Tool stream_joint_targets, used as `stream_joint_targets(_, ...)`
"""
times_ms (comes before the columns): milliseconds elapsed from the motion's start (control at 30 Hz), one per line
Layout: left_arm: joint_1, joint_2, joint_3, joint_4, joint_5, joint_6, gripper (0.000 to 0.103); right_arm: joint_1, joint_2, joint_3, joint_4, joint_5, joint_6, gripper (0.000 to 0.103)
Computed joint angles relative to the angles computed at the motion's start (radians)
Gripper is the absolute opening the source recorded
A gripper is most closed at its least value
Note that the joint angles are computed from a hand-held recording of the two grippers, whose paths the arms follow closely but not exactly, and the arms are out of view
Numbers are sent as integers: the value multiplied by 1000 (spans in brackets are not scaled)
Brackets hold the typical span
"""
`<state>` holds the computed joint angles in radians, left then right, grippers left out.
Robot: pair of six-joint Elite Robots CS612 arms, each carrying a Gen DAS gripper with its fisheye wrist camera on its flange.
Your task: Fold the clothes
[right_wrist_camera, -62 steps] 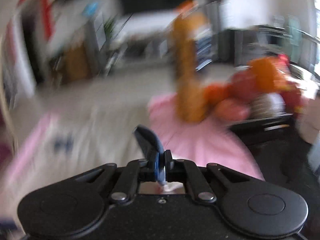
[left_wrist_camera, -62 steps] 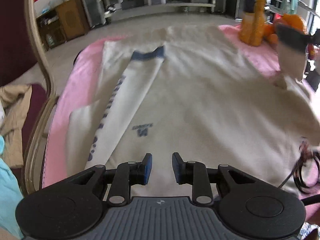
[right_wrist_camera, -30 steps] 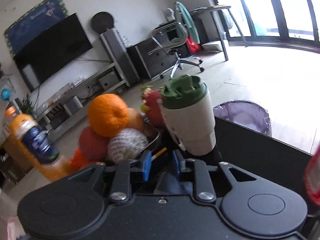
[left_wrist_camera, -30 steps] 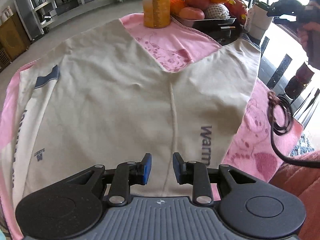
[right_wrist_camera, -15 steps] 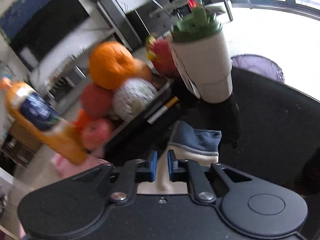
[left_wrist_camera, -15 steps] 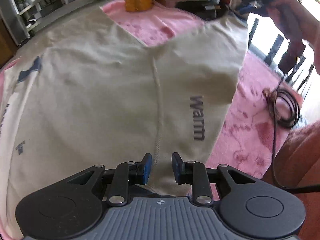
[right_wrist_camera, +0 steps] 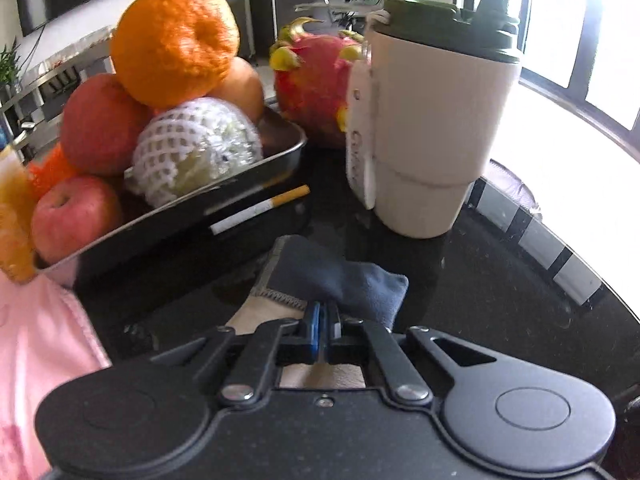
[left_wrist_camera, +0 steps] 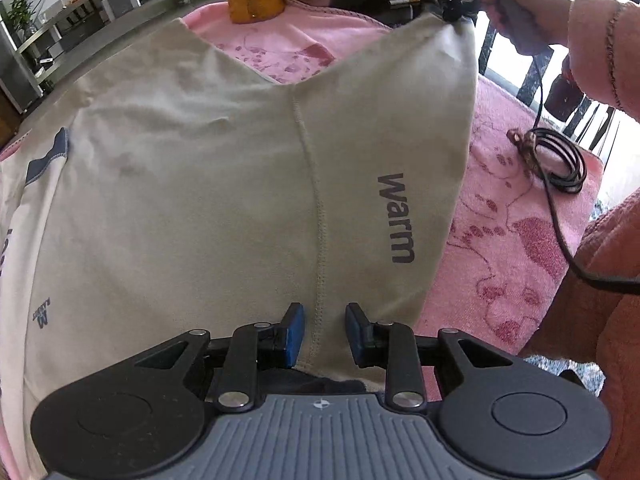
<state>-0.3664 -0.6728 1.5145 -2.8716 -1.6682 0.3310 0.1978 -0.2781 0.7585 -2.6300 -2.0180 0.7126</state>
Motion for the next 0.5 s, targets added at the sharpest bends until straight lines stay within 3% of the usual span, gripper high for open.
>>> stream_joint_targets(167, 8, -34, 48, -50, 8, -16, 28, 14, -117, 165, -134, 48, 61, 12)
stream_joint_targets(333, 62, -88, 106, -141, 13, -96, 28, 57, -242, 361, -442, 169, 80, 27)
stream_joint_targets(400, 90, -103, 125, -177, 41, -138, 28, 80, -270, 414, -536, 266, 57, 31)
stream_joint_targets(500, 126, -110, 142, -209, 77, -222, 24, 113, -273, 441, -564, 435, 49, 31)
